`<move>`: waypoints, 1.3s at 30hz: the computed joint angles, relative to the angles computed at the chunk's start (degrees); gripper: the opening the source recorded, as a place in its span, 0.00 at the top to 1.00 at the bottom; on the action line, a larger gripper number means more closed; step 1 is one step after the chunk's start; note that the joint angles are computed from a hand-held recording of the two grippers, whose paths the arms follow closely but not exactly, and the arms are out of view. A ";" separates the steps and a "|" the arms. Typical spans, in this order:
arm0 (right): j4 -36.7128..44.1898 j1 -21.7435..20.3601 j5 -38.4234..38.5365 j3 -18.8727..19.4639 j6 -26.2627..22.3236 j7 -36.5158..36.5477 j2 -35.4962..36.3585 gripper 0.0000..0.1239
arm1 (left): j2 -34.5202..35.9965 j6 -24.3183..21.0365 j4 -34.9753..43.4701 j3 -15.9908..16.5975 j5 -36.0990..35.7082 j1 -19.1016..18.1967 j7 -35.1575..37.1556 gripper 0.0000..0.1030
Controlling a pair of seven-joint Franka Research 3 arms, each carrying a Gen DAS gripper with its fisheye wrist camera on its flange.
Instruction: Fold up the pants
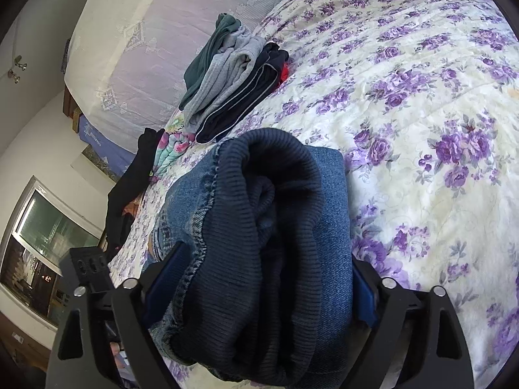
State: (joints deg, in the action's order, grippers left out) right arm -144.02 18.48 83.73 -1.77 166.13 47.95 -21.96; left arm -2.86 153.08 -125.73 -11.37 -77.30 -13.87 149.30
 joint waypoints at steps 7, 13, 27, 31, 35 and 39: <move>0.56 -1.55 3.76 -1.38 -4.88 -1.97 -0.16 0.35 | 2.71 -12.01 3.36 1.51 -0.22 3.39 -1.69 0.09; 1.36 -3.03 3.24 -0.77 -5.95 -2.70 -0.67 0.53 | 2.25 -12.61 3.82 0.90 -3.84 4.41 0.65 0.32; 19.50 -4.09 -4.06 0.39 -10.93 1.59 16.14 0.55 | 8.36 -9.27 13.20 1.97 5.09 7.50 -9.29 0.36; 22.03 -5.39 -8.69 1.82 -10.76 5.26 19.14 0.54 | 11.51 -9.31 15.13 0.08 5.13 9.75 -10.36 0.31; 20.84 -6.60 -13.87 2.01 -12.86 8.81 18.06 0.43 | 11.02 -1.96 13.31 -1.34 10.60 8.93 -12.23 0.04; 15.88 -6.54 -29.31 4.25 -2.02 17.36 13.17 0.43 | 6.70 7.76 8.70 -2.03 14.53 7.85 -12.43 0.04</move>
State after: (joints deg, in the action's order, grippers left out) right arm -128.13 11.94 54.42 2.49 164.11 65.31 -8.79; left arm 3.85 160.84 -117.04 -13.40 -62.77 -6.02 136.88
